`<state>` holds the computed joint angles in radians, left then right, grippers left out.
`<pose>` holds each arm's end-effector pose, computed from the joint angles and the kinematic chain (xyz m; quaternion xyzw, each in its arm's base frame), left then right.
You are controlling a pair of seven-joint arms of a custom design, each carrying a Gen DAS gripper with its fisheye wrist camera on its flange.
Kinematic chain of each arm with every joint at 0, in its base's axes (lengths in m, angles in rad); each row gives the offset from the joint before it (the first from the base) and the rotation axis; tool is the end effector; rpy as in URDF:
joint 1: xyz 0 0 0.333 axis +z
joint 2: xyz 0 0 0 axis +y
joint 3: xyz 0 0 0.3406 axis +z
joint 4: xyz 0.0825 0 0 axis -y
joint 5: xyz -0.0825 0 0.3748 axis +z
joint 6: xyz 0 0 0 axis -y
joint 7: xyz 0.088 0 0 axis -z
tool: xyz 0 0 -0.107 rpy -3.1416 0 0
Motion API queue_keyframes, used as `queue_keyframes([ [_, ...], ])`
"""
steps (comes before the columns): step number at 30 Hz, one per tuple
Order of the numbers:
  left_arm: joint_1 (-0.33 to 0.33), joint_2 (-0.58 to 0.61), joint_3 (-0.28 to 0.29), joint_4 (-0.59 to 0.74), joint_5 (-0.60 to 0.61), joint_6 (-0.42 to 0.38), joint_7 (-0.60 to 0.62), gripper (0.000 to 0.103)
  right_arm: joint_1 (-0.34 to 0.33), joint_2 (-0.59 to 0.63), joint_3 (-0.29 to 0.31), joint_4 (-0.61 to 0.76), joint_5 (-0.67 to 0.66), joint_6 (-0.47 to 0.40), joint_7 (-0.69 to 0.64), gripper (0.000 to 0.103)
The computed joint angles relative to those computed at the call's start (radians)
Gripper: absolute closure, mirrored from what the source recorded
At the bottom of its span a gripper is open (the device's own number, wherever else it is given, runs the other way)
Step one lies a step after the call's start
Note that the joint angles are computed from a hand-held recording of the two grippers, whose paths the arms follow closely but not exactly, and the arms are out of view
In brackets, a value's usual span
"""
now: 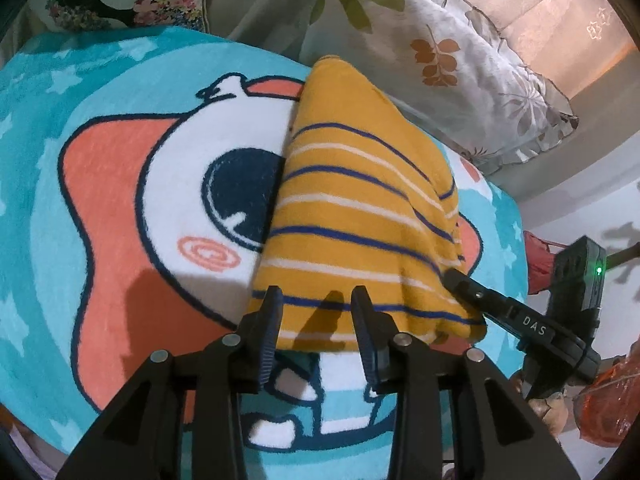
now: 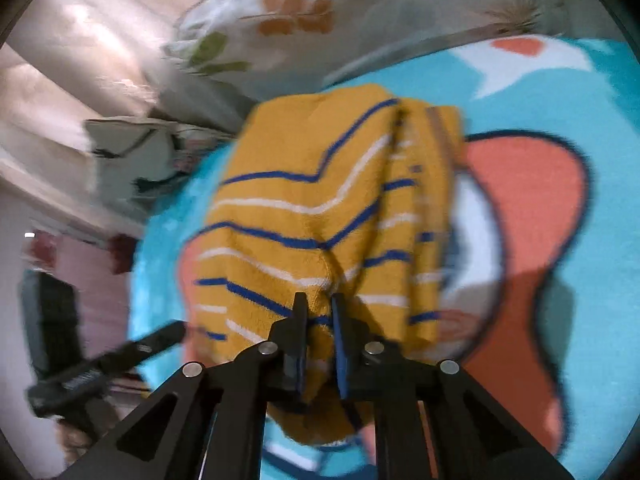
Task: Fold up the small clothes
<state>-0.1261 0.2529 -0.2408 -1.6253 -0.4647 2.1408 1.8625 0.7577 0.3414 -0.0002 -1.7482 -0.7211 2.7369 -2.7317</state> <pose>0.6154 -0.2387 0.5366 0.5154 -0.8134 0.2555 0.0863 0.4823 0.4914 0.4715 -0.4127 0.8282 -0.0320 0.3777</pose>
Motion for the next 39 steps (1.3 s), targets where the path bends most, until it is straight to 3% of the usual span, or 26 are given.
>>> queue_keyframes([
  [3,-0.003,0.006,0.003,0.004,0.015,0.009,-0.010,0.069,-0.005,-0.048,0.007,-0.074,0.014,-0.051,0.040,0.096],
  [4,-0.003,0.008,0.003,0.004,0.018,0.011,-0.015,0.069,-0.018,-0.059,0.024,-0.090,0.048,-0.086,0.025,0.102],
  [6,-0.004,0.014,0.004,0.007,0.025,0.012,-0.026,0.069,-0.038,-0.065,0.061,-0.086,0.118,-0.194,-0.042,0.102],
  [8,-0.004,0.016,0.004,0.008,0.031,0.013,-0.032,0.069,-0.048,-0.099,0.065,-0.148,0.123,-0.158,0.010,0.101],
  [11,-0.008,0.017,0.005,0.009,0.052,0.024,-0.041,0.068,-0.030,-0.154,0.030,-0.203,-0.092,-0.091,0.228,0.099],
  [12,-0.009,0.018,0.005,0.010,0.057,0.026,-0.044,0.067,-0.032,-0.165,0.022,-0.205,-0.169,-0.075,0.299,0.093],
  [13,-0.009,0.019,0.004,0.013,0.058,0.025,-0.047,0.066,-0.041,-0.171,0.020,-0.201,-0.222,-0.065,0.335,0.075],
  [15,-0.009,0.021,0.002,0.016,0.061,0.021,-0.050,0.066,-0.070,-0.148,0.024,-0.154,-0.292,-0.035,0.351,0.052],
  [16,-0.011,0.021,0.002,0.016,0.065,0.020,-0.053,0.066,-0.090,-0.122,0.027,-0.121,-0.309,-0.002,0.347,0.051],
  [18,-0.012,0.019,0.000,0.014,0.069,0.017,-0.052,0.066,-0.128,-0.072,0.041,-0.070,-0.253,0.045,0.263,0.051],
  [21,-0.012,0.009,0.004,0.005,0.080,0.019,-0.057,0.065,-0.188,0.037,0.105,0.045,0.047,-0.018,-0.067,0.055],
  [22,-0.011,0.004,0.006,0.001,0.084,0.023,-0.057,0.065,-0.200,0.052,0.110,0.046,0.057,0.028,-0.078,0.082],
  [23,-0.011,-0.003,0.008,-0.007,0.087,0.031,-0.056,0.064,-0.193,0.056,0.086,0.035,0.033,0.098,-0.048,0.086],
  [24,-0.010,-0.013,0.011,-0.019,0.094,0.048,-0.055,0.059,-0.150,0.040,0.035,0.026,-0.002,0.112,-0.009,0.087],
  [26,-0.014,-0.032,0.022,-0.046,0.129,0.099,-0.067,0.053,-0.105,0.005,-0.001,0.020,-0.015,0.049,-0.025,0.087],
  [31,-0.010,-0.006,0.029,-0.022,0.173,0.097,-0.099,0.051,-0.107,0.005,0.038,0.077,0.128,-0.239,-0.223,0.094],
  [35,-0.014,0.062,0.017,0.055,0.182,0.086,-0.097,0.043,-0.121,0.027,0.051,0.093,0.175,-0.251,-0.274,0.093],
  [36,-0.013,0.078,0.012,0.073,0.176,0.081,-0.092,0.041,-0.098,0.036,0.025,0.114,0.205,-0.265,-0.314,0.093],
  [37,-0.013,0.105,0.006,0.107,0.172,0.069,-0.087,0.040,-0.093,0.026,0.016,0.100,0.202,-0.247,-0.304,0.088],
  [39,-0.012,0.163,-0.009,0.177,0.155,0.054,-0.067,0.036,-0.090,-0.016,-0.006,0.020,0.109,-0.112,-0.164,0.083],
])
